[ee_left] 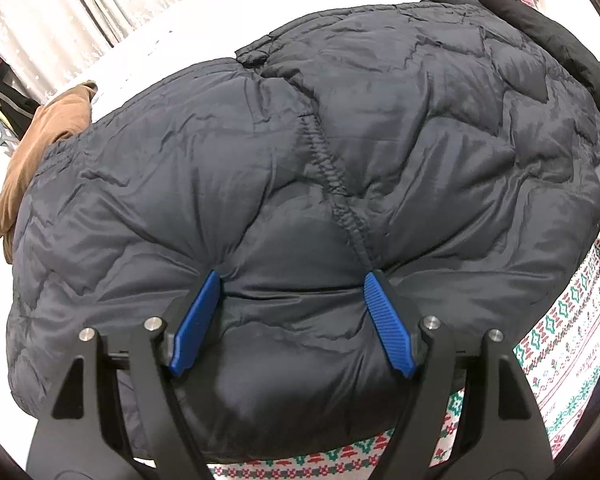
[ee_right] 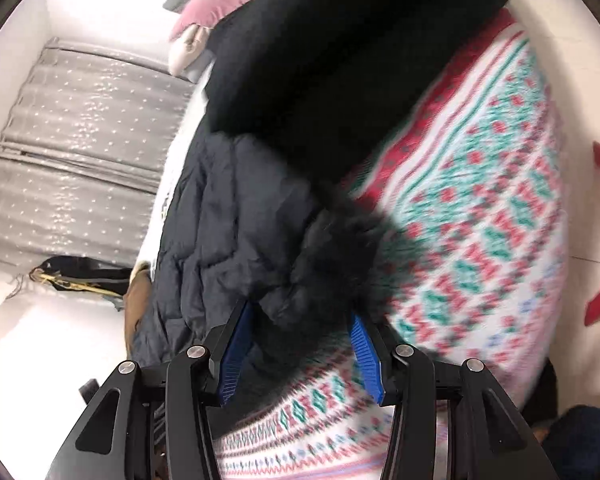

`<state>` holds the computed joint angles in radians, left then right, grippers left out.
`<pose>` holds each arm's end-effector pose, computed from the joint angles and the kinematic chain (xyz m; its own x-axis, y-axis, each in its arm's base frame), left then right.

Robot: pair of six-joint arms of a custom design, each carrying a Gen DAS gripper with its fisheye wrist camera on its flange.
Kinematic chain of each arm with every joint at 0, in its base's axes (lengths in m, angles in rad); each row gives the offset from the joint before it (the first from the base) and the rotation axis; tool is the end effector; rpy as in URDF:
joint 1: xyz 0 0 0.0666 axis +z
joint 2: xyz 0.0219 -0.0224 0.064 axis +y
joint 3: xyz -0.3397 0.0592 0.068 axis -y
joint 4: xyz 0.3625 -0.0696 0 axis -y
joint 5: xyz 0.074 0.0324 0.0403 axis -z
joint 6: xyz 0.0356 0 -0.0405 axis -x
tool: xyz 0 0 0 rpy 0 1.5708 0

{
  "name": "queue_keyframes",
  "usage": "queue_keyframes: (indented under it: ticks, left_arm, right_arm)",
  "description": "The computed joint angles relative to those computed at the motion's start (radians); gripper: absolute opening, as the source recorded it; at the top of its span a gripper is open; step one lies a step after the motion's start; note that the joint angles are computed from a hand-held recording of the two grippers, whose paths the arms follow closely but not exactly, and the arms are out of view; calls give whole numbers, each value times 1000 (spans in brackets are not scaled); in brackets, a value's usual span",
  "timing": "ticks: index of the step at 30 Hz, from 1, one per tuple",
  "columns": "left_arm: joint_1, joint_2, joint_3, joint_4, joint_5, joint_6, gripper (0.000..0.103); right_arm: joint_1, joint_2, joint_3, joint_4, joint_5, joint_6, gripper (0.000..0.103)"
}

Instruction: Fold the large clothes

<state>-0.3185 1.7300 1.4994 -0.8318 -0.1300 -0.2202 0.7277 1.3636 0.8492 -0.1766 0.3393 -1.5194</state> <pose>0.5225 -0.1679 0.2768 -0.7548 0.4769 -0.4503 0.4257 0.8785 0.2168 0.3195 0.2682 0.2300 -0.4596 0.8518 -0.2514 0.4529 0.4683 0.7587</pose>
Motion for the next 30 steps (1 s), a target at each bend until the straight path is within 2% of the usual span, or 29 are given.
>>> queue_keyframes:
  ticks: [8,10,12,14,17,19,21,25,27,30]
  left_arm:
    - [4,8,18,-26,7,16,76]
    - [5,15,33,-43,7,23,76]
    - [5,18,36,-41,8,32,76]
    - [7,20,35,-30,11,34,76]
    - [11,22,36,-26,19,39,76]
    - [12,20,32,-21,22,41,76]
    - [10,16,25,-15,21,40,76]
    - [14,9,20,-17,34,36,76]
    - [18,5,17,-18,43,32,76]
    - [27,3,21,-25,67,30,76]
  right_arm:
    - [34,106,173,-101,187,60,51]
    - [40,99,189,-105,224,53,45]
    - [48,88,210,-100,255,65,33]
    - [62,58,205,-69,294,105,32]
    - [69,57,238,-60,313,174,32]
    - [73,99,306,-102,330,202,34]
    - [79,143,358,-155,345,203,35]
    - [64,173,387,-223,315,138,35]
    - [66,158,368,-197,320,142,24]
    - [93,128,369,-195,366,224,18]
